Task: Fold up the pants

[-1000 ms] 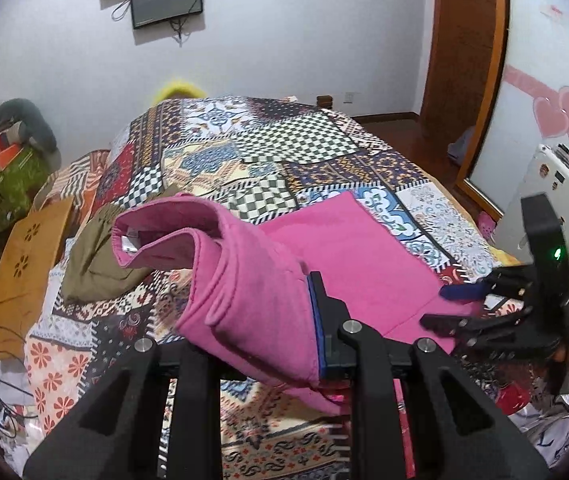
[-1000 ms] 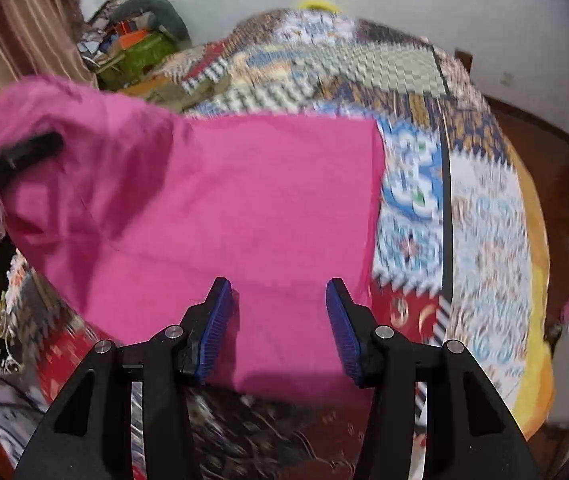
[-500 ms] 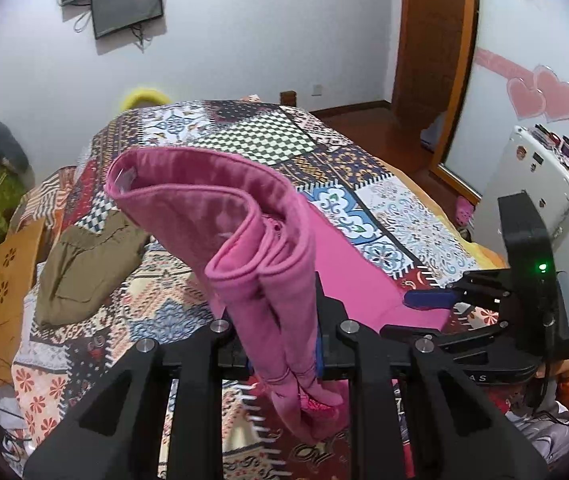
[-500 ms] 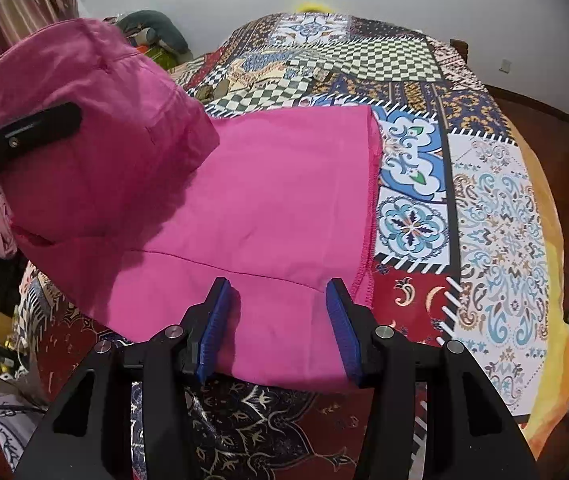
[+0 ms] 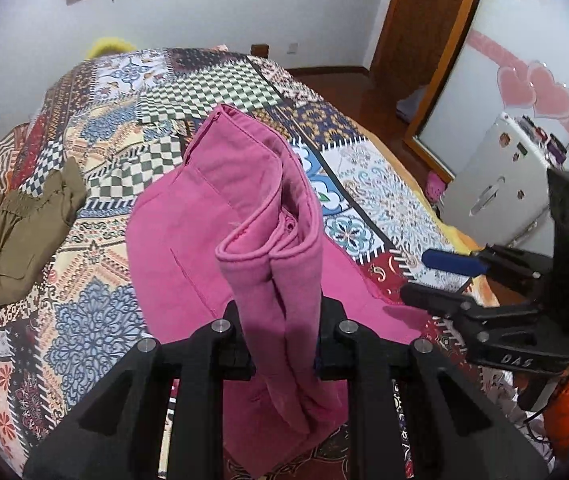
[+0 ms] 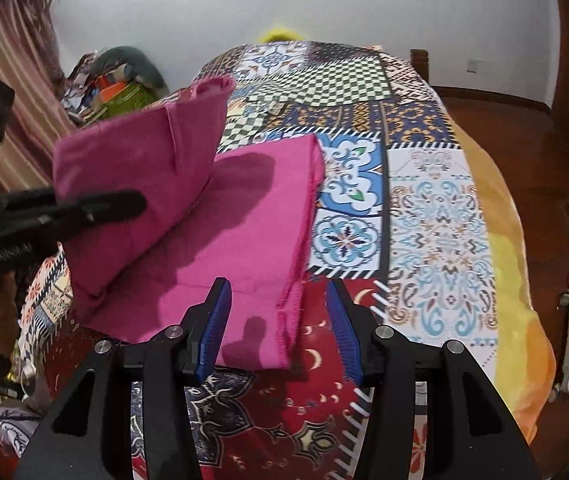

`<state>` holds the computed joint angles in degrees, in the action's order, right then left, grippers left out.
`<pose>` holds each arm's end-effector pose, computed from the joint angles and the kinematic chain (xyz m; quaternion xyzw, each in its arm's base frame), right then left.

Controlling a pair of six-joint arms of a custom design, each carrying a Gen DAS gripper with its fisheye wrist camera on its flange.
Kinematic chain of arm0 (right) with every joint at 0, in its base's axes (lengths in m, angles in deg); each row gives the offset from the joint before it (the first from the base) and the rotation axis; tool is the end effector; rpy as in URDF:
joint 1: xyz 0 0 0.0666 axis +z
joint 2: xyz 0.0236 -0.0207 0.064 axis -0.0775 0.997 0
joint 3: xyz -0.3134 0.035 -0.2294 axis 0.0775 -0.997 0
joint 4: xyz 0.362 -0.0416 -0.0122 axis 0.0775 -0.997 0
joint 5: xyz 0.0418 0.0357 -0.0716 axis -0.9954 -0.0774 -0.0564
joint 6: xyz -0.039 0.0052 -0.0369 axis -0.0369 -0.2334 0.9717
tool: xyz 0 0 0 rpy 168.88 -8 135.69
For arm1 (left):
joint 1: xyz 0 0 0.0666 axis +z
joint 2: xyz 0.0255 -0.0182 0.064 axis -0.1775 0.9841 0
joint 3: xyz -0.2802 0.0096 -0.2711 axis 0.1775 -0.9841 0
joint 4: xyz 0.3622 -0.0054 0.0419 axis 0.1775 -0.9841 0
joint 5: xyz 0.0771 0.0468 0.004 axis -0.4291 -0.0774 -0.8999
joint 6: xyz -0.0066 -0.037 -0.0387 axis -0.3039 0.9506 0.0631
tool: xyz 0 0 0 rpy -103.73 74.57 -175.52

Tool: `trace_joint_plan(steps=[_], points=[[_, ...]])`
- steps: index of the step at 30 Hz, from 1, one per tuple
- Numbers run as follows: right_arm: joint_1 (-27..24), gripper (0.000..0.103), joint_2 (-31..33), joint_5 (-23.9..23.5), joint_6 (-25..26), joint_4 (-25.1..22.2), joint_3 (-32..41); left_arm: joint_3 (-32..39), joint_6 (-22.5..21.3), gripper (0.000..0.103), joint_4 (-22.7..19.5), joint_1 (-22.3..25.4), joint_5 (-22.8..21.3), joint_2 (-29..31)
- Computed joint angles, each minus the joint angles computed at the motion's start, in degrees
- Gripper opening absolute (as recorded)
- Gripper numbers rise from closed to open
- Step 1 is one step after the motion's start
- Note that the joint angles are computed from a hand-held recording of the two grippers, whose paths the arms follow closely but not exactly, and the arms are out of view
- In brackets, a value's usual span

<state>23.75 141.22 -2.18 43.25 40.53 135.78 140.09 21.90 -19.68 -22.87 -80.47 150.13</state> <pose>0.4731 0.2639 0.3723 -0.2183 0.9113 0.2187 0.2723 0.5302 -0.1203 0.3909 0.0143 0.9550 -0.0712 0.2874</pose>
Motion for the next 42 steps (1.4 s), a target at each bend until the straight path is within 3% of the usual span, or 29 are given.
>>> trace_joint_plan(steps=[9,15,20,25,29,38,42], points=[[-0.6,0.046,-0.6,0.3,-0.5,0.3,-0.7,2.5,0.8,0.019,-3.4,-0.5,2.3,3.6],[-0.9,0.046,-0.7,0.9,-0.3,0.1,-0.8,3.6,1.0,0.039,-5.1,-0.7,5.1,4.8],[-1.3,0.046,-0.6,0.8,-0.5,-0.2,-0.8,3.8,0.5,0.043,-5.4,-1.4,4.2,5.0],[-1.4,0.046,-0.8,1.0,-0.6,-0.2,-1.1,4.0,0.3,0.053,-6.2,-1.8,5.4,4.9],[-1.3,0.046,-0.9,1.1,-0.6,-0.4,-1.2,4.4,0.2,0.054,-7.1,-2.3,5.0,4.6],[-1.1,0.046,-1.1,1.3,0.0,-0.7,-1.1,2.2,2.5,0.054,-4.7,-1.4,6.7,0.5],[-0.7,0.046,-1.1,1.5,0.4,-1.1,-0.9,0.0,1.4,0.061,-2.0,-0.5,4.3,-2.3]])
